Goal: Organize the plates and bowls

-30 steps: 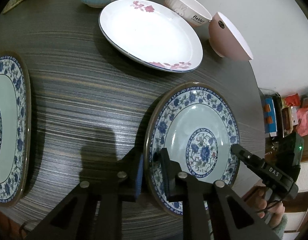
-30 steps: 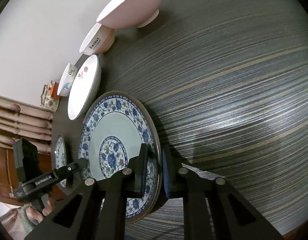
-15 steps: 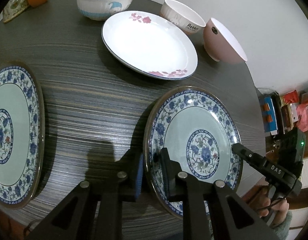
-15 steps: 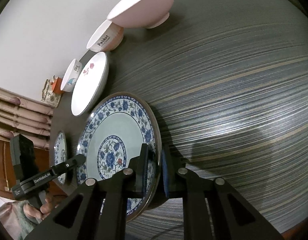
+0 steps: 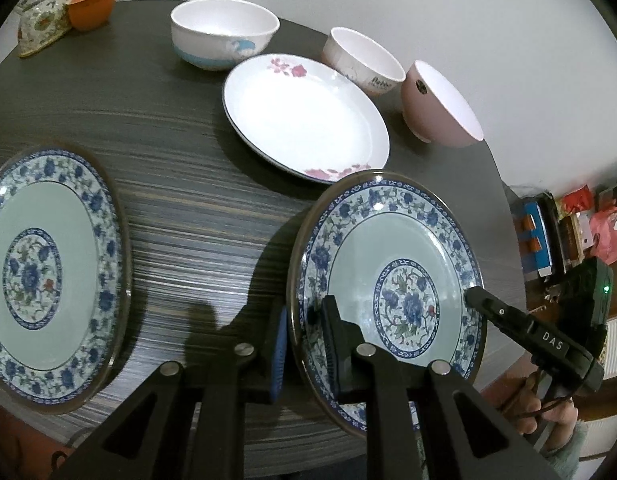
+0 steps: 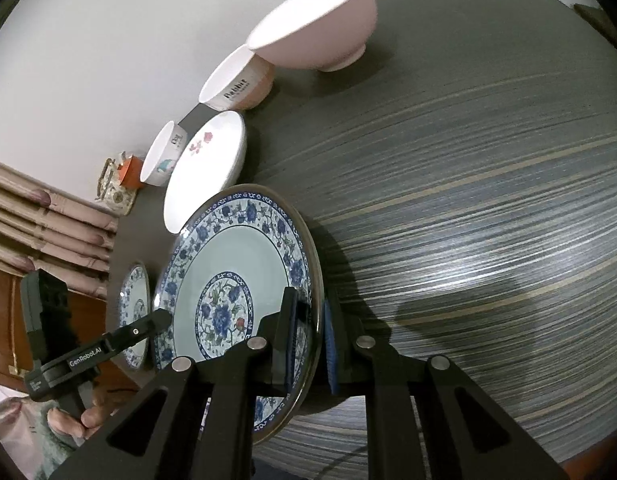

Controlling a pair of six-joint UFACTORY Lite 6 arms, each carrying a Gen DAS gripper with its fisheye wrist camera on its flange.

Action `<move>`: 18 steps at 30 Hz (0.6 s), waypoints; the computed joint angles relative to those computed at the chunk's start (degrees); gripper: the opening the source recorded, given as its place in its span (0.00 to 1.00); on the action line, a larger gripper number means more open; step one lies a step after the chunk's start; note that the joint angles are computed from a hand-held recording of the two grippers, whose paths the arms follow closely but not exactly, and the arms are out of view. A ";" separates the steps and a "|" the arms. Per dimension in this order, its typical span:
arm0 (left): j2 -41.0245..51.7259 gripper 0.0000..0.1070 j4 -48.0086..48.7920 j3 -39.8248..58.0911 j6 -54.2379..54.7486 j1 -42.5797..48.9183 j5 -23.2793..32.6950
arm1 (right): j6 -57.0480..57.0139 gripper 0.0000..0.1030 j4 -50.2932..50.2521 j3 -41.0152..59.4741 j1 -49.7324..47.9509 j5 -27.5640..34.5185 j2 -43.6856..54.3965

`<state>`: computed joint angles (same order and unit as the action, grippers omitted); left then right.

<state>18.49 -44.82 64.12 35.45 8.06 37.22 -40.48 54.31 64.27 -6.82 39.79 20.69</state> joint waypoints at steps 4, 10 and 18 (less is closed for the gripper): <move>-1.91 0.16 0.38 -0.58 0.86 2.22 0.87 | 0.79 0.13 -0.58 -1.01 1.33 -0.70 -2.42; -3.95 0.16 1.64 -0.10 1.72 6.32 2.64 | 3.22 0.13 -1.89 -1.44 4.47 -1.55 -5.19; -6.42 0.16 3.42 1.98 3.90 16.59 6.71 | 9.12 0.13 -4.30 2.24 11.20 -2.24 -5.25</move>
<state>12.07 -41.40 66.10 39.35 24.65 43.93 -31.36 50.01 66.51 4.38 37.55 15.44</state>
